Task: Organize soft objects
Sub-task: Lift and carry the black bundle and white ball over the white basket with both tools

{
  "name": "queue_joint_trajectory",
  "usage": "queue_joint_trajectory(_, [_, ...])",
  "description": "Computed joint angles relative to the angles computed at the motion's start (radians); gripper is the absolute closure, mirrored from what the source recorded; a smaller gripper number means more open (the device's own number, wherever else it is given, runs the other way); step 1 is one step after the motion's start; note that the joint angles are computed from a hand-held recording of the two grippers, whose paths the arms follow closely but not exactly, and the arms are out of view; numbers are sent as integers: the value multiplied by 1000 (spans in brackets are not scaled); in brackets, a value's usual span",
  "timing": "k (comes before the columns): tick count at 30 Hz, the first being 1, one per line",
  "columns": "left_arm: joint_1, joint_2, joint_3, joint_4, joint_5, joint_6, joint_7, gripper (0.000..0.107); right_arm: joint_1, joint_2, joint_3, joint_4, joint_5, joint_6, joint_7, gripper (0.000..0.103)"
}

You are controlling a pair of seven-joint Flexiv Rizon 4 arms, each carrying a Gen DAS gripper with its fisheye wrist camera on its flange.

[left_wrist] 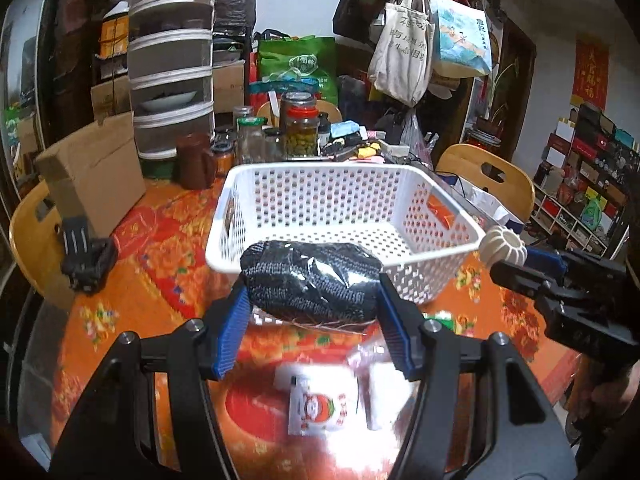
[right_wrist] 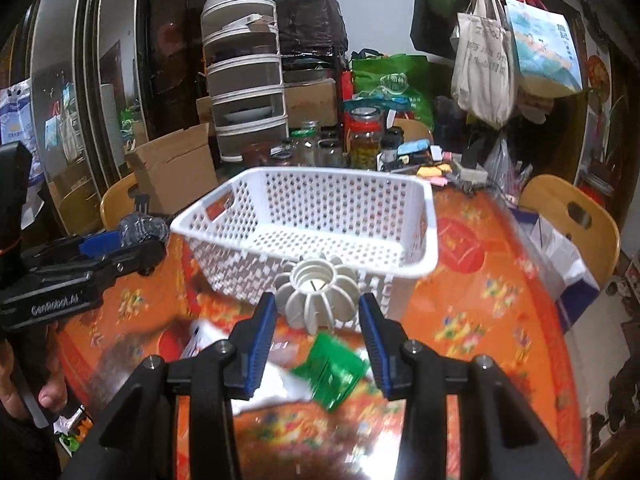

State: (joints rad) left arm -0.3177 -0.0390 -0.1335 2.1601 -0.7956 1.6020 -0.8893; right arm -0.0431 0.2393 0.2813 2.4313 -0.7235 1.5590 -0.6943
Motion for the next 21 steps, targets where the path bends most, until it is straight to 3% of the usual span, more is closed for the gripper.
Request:
queue_joint_trajectory(1, [9, -11, 25, -29, 114, -29, -87, 49, 29, -8, -20, -18, 32, -20, -30, 61])
queue_joint_trajectory(5, [41, -62, 69, -161, 395, -137, -313, 49, 117, -52, -80, -96, 157, -93, -143, 61])
queue_joint_trajectory(9, [55, -146, 93, -335, 587, -276, -474, 49, 184, -118, -122, -192, 285, -178, -264, 61])
queue_joint_trajectory(14, [50, -274, 114, -562, 728, -482, -601, 49, 213, -218, -145, -311, 365, -286, -346, 61])
queue_joint_trajectory(21, [52, -425, 108, -765, 772, -693, -640, 49, 233, -331, -153, -441, 456, -426, -431, 61])
